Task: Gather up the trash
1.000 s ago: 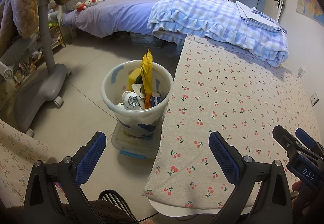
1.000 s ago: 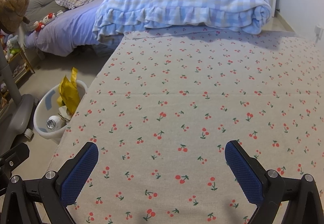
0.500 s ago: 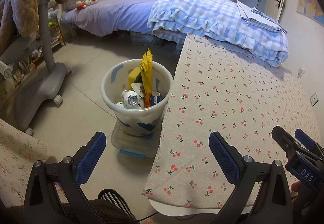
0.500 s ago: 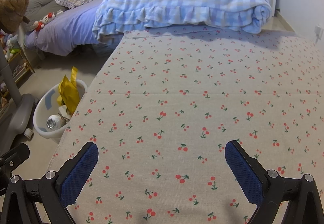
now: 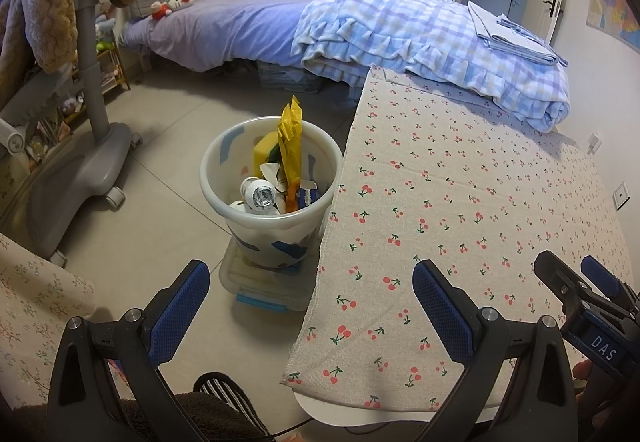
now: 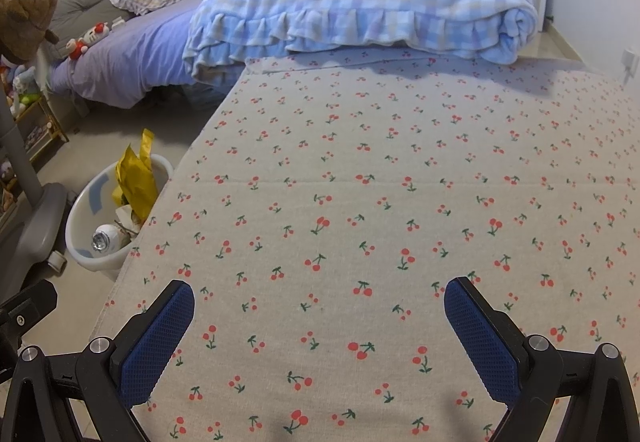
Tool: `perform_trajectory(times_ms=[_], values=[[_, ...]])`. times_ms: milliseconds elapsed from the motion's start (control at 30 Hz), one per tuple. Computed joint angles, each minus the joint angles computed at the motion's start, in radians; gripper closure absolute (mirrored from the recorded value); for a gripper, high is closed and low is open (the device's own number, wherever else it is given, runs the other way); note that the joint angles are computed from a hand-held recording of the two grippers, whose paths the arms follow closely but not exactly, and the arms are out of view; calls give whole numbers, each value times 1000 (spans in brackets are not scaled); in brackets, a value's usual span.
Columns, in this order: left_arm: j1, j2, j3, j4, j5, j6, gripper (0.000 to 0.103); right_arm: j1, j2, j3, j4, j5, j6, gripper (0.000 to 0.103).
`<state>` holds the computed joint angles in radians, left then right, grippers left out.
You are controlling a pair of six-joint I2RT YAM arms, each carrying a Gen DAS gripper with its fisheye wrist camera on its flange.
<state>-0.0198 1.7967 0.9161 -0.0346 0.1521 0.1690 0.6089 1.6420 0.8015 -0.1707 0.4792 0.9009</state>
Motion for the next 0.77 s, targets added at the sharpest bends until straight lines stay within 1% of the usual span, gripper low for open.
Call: perform_trajectory(times_ms=[533,667,767], values=[[4,-5,-6,-4,-2,-11,0,2,3,3,-1,0,2,0],[-5,2,-1,-7,-15,-15,1,10,21,1,14,1,5,0],[-6,9,9,-19,-18,-24,1,3,33,-3,31,-18,5,0]])
